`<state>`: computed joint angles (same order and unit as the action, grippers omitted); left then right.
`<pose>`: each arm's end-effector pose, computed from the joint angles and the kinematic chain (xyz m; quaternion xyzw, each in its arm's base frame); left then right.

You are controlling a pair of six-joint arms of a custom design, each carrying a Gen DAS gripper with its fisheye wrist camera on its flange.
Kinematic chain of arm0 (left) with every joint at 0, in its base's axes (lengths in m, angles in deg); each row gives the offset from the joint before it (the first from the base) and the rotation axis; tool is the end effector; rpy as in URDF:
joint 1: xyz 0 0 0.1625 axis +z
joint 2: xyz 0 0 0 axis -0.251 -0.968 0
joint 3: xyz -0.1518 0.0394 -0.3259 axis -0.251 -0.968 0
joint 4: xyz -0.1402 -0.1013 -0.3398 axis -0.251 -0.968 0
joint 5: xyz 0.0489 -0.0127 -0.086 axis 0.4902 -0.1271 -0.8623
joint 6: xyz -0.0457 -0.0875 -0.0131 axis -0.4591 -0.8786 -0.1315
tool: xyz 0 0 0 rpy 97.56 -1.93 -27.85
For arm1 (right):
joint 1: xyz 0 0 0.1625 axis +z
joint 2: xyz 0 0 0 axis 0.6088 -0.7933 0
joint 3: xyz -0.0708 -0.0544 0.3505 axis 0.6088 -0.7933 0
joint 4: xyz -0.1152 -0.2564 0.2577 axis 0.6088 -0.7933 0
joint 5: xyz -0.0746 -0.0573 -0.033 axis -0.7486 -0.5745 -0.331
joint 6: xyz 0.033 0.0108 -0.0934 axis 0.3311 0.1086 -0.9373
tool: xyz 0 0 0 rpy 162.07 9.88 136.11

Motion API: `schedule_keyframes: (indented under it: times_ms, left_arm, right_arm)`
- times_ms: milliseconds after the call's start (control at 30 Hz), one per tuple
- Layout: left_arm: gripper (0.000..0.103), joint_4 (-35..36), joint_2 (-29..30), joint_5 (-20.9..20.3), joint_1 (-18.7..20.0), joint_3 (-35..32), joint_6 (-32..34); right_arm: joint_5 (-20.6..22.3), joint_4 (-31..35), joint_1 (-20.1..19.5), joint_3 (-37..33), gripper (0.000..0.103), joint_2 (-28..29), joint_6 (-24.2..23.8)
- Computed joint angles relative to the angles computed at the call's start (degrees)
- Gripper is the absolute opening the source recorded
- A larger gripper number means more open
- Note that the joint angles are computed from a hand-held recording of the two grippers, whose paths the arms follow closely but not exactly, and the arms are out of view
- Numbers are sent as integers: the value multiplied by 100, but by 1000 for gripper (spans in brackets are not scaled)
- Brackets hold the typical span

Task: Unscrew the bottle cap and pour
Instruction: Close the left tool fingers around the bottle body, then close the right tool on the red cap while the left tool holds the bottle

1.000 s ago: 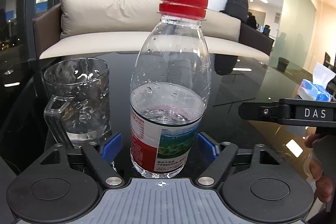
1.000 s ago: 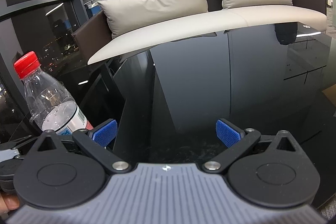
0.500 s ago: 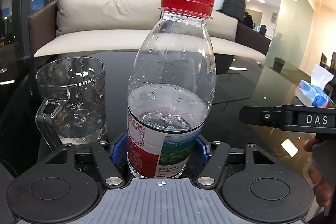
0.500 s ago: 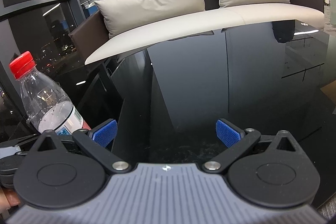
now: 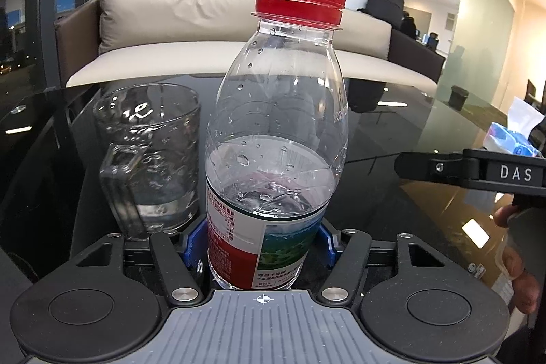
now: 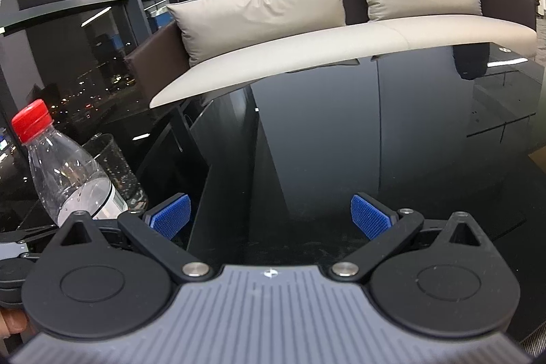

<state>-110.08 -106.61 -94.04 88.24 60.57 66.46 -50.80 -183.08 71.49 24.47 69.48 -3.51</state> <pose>-0.0578 -0.7402 0.2283 0.4125 0.8535 -0.2813 0.1492 0.2886 -0.6421 0.0060 0.0151 -0.7897 0.5411 0.2888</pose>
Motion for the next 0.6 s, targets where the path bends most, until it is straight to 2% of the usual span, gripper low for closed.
schedule_keyframes:
  times_ms: [200, 500, 600]
  left_arm:
    - [58, -50, -224, -16, 42, 247, 26]
    - [58, 74, -377, -92, 102, 308, 108]
    - [58, 109, -397, -106, 126, 293, 126]
  right_arm:
    - [151, -9, 44, 44, 103, -9, -50]
    - [1080, -356, 165, 509, 103, -220, -322]
    - [1275, -299, 227, 584, 103, -309, -315]
